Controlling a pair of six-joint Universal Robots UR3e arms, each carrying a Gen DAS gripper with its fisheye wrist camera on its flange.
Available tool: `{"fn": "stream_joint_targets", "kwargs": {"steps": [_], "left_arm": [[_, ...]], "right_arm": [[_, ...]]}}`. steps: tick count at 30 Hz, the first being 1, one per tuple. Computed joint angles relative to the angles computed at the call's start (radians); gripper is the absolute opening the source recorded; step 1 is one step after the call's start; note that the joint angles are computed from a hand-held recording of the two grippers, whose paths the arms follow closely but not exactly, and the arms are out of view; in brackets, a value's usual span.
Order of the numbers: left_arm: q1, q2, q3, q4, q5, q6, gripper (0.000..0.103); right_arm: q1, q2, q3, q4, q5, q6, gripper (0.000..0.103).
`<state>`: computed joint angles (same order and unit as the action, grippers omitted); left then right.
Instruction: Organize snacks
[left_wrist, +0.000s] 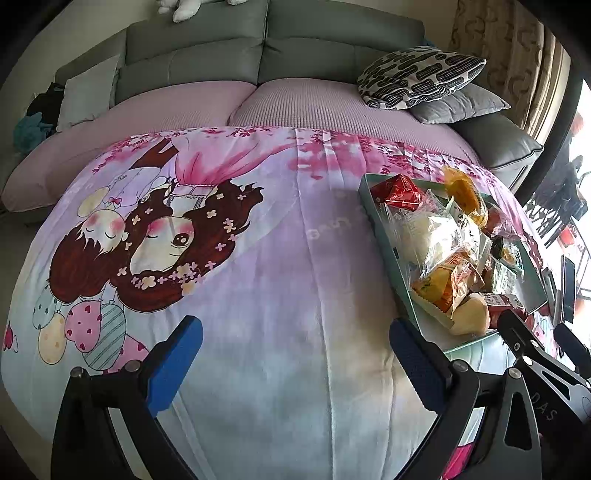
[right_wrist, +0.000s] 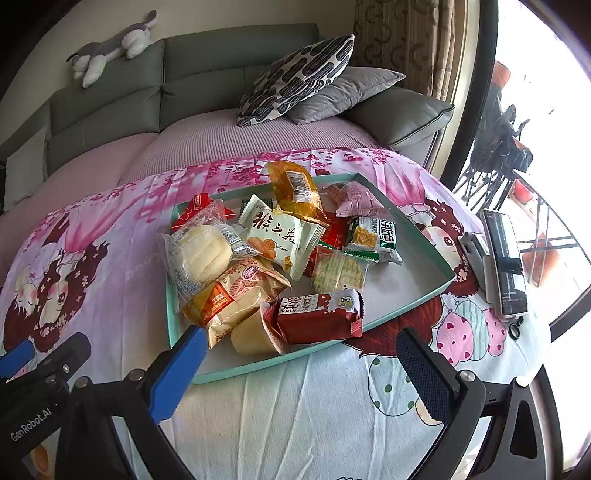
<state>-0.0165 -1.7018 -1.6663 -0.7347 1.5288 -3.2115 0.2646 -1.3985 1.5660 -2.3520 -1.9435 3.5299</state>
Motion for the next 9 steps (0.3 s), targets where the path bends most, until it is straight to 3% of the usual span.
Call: {"fn": "stream_joint_targets", "kwargs": {"steps": [9], "left_arm": [[0.001,0.001,-0.005,0.008,0.005,-0.003,0.101]], "right_arm": [[0.001,0.001,-0.003,0.002,-0.001,0.001,0.103]]}}
